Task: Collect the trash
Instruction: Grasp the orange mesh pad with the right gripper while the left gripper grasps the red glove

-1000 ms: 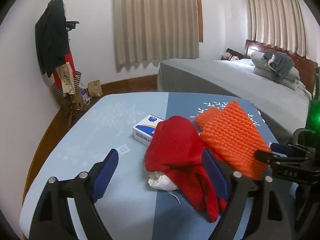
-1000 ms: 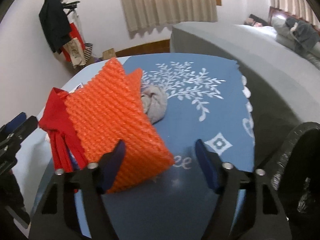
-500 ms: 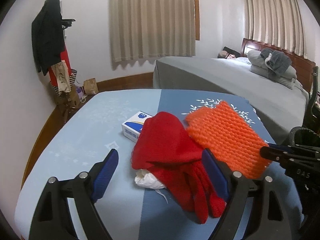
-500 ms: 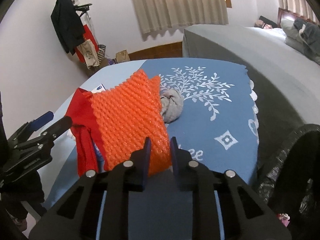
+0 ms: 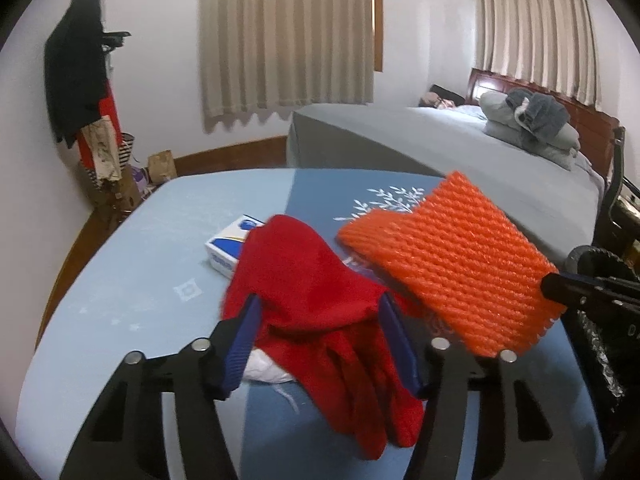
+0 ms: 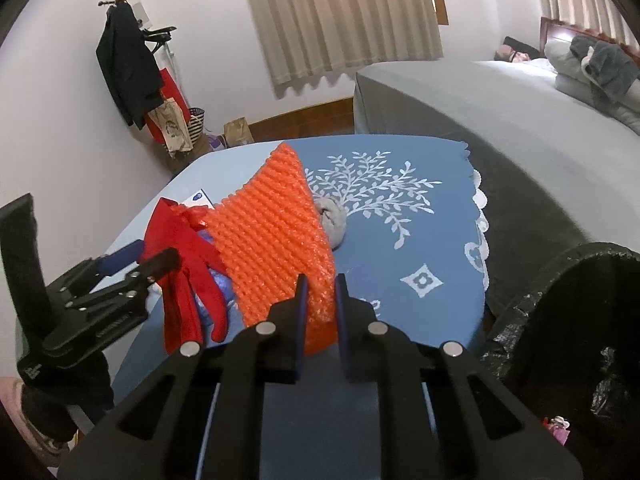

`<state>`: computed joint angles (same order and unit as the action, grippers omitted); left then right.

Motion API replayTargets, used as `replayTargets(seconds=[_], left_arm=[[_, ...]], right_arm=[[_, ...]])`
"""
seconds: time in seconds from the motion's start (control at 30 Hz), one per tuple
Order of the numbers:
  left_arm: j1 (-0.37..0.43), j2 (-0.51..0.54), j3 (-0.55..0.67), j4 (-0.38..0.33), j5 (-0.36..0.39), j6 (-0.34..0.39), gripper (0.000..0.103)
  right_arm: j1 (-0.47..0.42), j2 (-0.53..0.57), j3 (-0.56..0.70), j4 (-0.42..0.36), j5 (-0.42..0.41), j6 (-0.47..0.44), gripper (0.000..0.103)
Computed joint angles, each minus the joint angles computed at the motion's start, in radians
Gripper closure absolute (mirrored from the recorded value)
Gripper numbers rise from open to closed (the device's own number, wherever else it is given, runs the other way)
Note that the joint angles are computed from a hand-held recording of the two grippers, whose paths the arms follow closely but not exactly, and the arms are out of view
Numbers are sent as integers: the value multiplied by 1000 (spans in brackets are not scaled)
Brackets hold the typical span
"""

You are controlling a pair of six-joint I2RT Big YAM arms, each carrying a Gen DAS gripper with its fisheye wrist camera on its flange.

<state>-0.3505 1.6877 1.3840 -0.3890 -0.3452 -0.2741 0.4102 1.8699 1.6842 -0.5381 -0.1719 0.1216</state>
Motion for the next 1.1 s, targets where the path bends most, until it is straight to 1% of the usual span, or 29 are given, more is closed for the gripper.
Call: replayTargets(seconds=[0.03, 0.07, 0.13, 0.2, 0.23, 0.47, 0.63, 0.77, 1.1], left_arm=[[0, 9, 10, -9, 11, 3, 57], [2, 16, 18, -16, 26, 5, 63], [5, 24, 28, -27, 53, 6, 84], [7, 25, 31, -33, 65, 3, 93], [4, 23, 28, -29, 61, 1, 95], [-9, -43, -25, 22, 37, -3, 96], [-20, -84, -43, 46, 26, -8, 96], [-36, -109, -51, 68, 12, -6, 96], [-80, -123, -30, 68, 2, 2, 96]], right_arm=[[0, 0, 0, 0, 1, 0, 91], [-1, 1, 1, -3, 1, 2, 91], [-1, -2, -3, -5, 3, 7, 91], [-1, -4, -5, -5, 2, 11, 91], [-1, -5, -7, -5, 1, 11, 91], [-2, -34, -26, 19, -17, 17, 91], [-5, -52, -28, 32, -36, 22, 91], [-6, -72, -36, 43, -31, 27, 91], [-24, -118, -65, 58, -12, 38, 91]])
